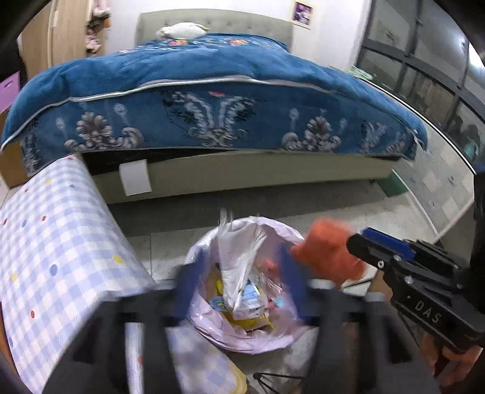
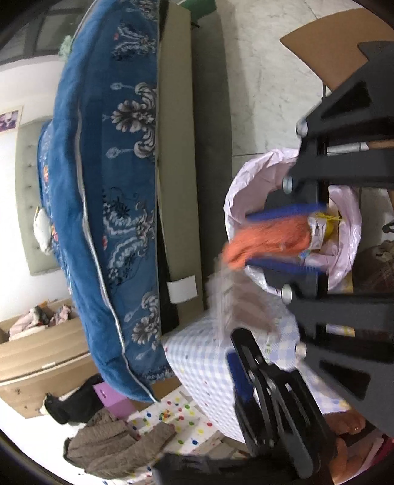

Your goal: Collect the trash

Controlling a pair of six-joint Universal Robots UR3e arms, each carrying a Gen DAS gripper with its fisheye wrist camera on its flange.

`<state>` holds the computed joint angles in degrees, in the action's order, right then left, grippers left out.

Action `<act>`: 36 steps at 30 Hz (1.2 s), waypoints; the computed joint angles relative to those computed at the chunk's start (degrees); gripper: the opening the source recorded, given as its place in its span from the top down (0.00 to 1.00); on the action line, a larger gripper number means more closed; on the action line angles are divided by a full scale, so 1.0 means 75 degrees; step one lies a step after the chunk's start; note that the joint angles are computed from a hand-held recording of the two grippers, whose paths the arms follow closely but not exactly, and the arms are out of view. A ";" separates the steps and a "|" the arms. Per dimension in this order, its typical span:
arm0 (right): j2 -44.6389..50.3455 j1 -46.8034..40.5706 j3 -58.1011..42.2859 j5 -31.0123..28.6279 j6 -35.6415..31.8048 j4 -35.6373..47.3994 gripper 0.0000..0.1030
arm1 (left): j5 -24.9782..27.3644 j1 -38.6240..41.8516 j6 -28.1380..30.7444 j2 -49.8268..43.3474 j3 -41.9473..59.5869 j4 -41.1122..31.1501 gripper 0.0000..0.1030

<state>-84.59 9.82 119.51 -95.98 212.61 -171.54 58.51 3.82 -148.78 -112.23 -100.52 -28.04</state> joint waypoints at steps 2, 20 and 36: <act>-0.0116 0.0025 0.0075 -0.0230 0.0016 0.0036 0.66 | -0.0118 0.0217 -0.0009 0.0165 -0.0175 0.0068 0.40; -0.0066 0.2054 -0.1550 -0.1209 0.0345 0.1300 0.66 | -0.0800 0.3486 0.2082 0.3457 -0.3175 -0.0872 0.39; 0.4219 0.3906 -0.8681 -0.0830 -0.0723 0.4352 0.56 | -0.1162 0.7442 0.3557 0.3751 -0.3082 -0.1792 0.29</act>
